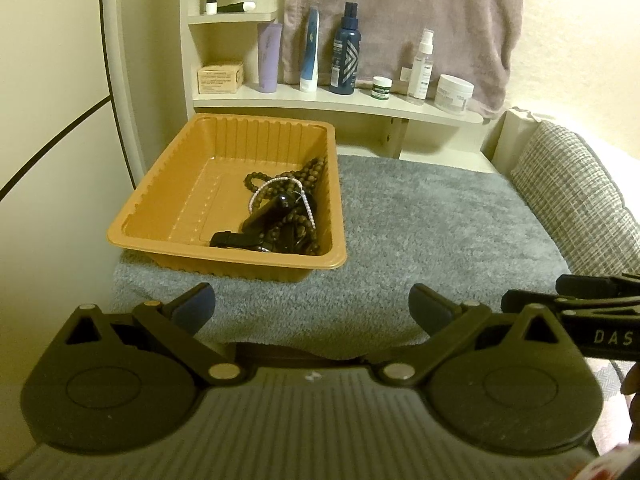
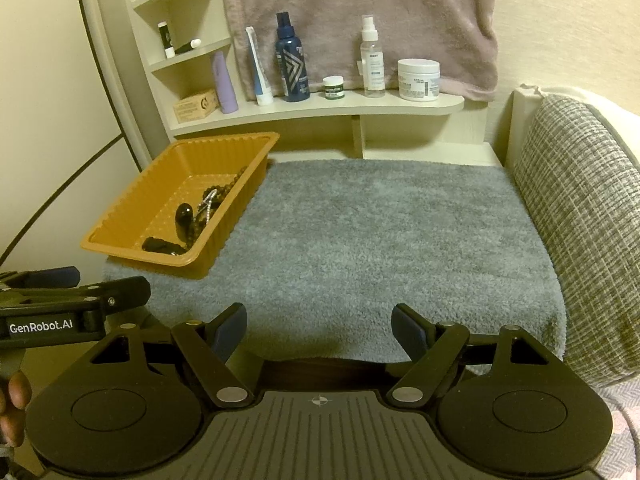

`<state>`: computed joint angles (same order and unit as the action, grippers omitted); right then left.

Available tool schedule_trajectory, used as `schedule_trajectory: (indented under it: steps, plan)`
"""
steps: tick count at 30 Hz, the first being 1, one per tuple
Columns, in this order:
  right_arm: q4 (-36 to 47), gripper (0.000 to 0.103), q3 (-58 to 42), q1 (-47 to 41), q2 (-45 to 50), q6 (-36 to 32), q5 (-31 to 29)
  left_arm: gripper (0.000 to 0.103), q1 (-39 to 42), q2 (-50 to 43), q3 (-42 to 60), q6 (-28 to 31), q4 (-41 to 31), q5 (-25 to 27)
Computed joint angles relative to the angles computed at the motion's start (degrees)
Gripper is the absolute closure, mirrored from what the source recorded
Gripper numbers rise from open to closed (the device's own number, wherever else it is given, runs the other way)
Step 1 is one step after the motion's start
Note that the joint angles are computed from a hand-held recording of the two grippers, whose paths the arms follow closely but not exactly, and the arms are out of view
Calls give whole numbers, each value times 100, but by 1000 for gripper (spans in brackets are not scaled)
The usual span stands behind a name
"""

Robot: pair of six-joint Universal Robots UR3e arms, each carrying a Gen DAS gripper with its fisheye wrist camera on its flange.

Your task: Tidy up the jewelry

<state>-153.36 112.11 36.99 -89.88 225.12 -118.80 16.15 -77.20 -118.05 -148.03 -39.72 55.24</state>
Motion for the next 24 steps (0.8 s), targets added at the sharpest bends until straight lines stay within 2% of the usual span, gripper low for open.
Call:
schedule_trajectory:
  steps: [24]
  plan:
    - [-24, 24, 5, 1, -1, 19, -18, 0, 6, 25, -25, 61, -40, -6]
